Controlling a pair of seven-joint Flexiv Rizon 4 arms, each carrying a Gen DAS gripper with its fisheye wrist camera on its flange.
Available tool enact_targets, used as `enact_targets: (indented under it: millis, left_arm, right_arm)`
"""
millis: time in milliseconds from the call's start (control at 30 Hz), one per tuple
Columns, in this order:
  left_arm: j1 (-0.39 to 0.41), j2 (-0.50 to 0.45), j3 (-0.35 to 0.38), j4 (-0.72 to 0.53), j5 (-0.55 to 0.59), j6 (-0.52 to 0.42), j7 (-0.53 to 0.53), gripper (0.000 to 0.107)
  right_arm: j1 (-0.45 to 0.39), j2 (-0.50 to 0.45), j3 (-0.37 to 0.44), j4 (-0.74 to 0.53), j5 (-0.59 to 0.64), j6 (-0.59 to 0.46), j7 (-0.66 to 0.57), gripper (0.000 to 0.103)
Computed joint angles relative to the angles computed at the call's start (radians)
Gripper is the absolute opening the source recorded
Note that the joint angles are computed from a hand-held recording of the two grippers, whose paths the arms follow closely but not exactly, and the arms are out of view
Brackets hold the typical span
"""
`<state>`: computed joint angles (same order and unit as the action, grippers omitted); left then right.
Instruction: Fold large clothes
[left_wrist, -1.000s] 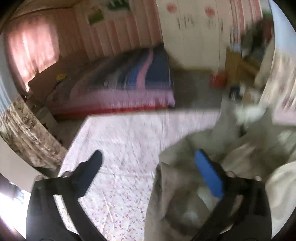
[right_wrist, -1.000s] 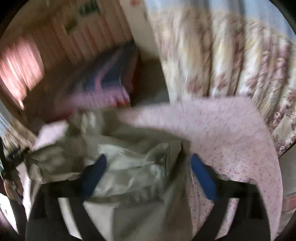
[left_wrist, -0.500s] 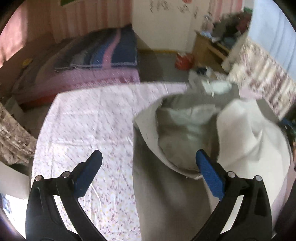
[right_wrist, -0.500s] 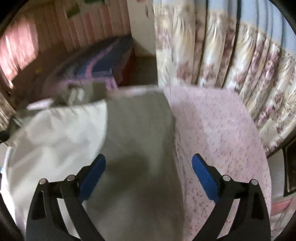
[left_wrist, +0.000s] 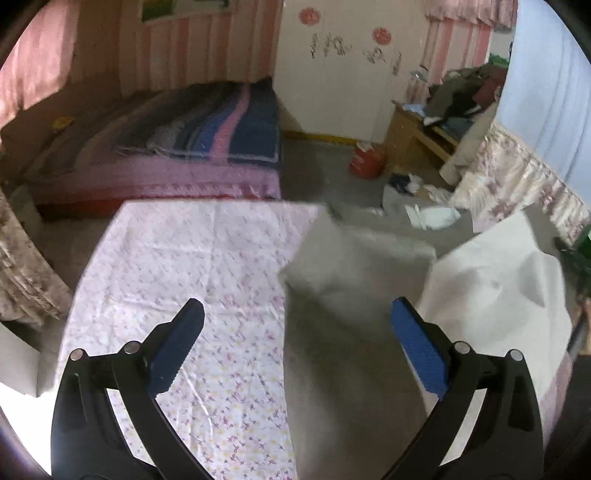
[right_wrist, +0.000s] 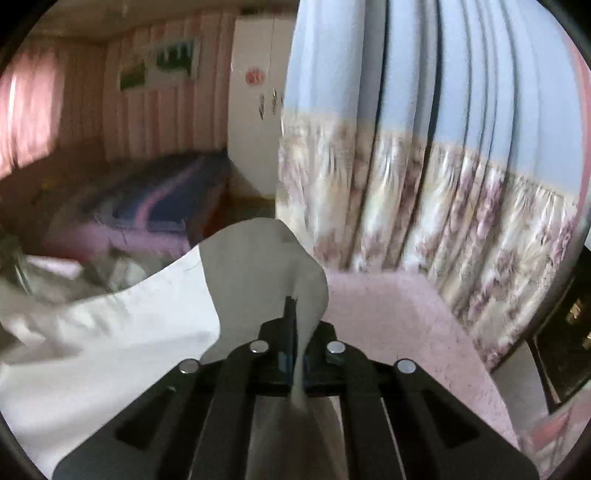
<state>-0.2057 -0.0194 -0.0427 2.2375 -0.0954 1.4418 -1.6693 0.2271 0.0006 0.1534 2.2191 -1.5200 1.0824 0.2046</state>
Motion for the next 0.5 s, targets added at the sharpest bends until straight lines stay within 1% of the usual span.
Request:
enact_targets:
  millis: [33, 67, 100, 133, 200, 233, 267, 300, 333, 367, 400, 433, 500]
  left_arm:
    - [0.010, -0.021, -0.022, -0.001, -0.056, -0.024, 0.049, 0.100]
    - [0.000, -0.047, -0.011, -0.023, -0.047, -0.054, 0.045, 0.100]
    - [-0.006, -0.077, 0.002, -0.066, 0.027, -0.113, -0.014, 0.100]
    - [-0.016, -0.107, 0.014, -0.109, 0.098, -0.165, -0.070, 0.100]
    - [-0.047, -0.158, 0.039, -0.183, 0.210, -0.252, -0.173, 0.098]
    - [-0.057, -0.184, 0.041, -0.217, 0.253, -0.284, -0.219, 0.083]
    - [-0.052, -0.195, 0.028, -0.219, 0.230, -0.275, -0.202, 0.069]
    - [-0.038, -0.200, 0.001, -0.199, 0.170, -0.239, -0.153, 0.042]
    - [-0.046, -0.199, 0.006, -0.200, 0.175, -0.234, -0.163, 0.028]
    - [-0.077, -0.198, 0.044, -0.228, 0.246, -0.262, -0.226, 0.016]
    - [-0.097, -0.198, 0.069, -0.246, 0.291, -0.283, -0.273, 0.008]
    - [-0.091, -0.187, 0.072, -0.234, 0.291, -0.261, -0.300, 0.005]
    - [-0.055, -0.159, 0.052, -0.179, 0.218, -0.174, -0.289, 0.005]
  right_arm:
    - [0.004, -0.034, 0.001, -0.002, 0.117, 0.025, -0.082, 0.003]
    - [0.007, -0.053, 0.000, 0.000, 0.173, 0.037, -0.110, 0.006]
    - [0.009, -0.070, -0.002, 0.000, 0.243, 0.057, -0.150, 0.008]
    - [0.011, -0.079, -0.005, 0.003, 0.283, 0.075, -0.177, 0.010]
    - [0.017, -0.074, -0.011, 0.010, 0.307, 0.088, -0.198, 0.012]
    - [0.021, -0.064, -0.010, 0.017, 0.311, 0.090, -0.199, 0.019]
    - [0.023, -0.063, -0.009, 0.018, 0.325, 0.096, -0.212, 0.025]
    - [0.024, -0.061, -0.008, 0.022, 0.347, 0.108, -0.235, 0.038]
    - [0.025, -0.068, -0.010, 0.016, 0.356, 0.112, -0.248, 0.053]
    - [0.032, -0.070, -0.010, 0.013, 0.356, 0.102, -0.247, 0.056]
    - [0.034, -0.070, -0.012, 0.013, 0.345, 0.103, -0.242, 0.055]
    - [0.028, -0.077, -0.021, 0.011, 0.338, 0.127, -0.249, 0.055]
    - [0.024, -0.082, -0.031, 0.007, 0.304, 0.163, -0.232, 0.055]
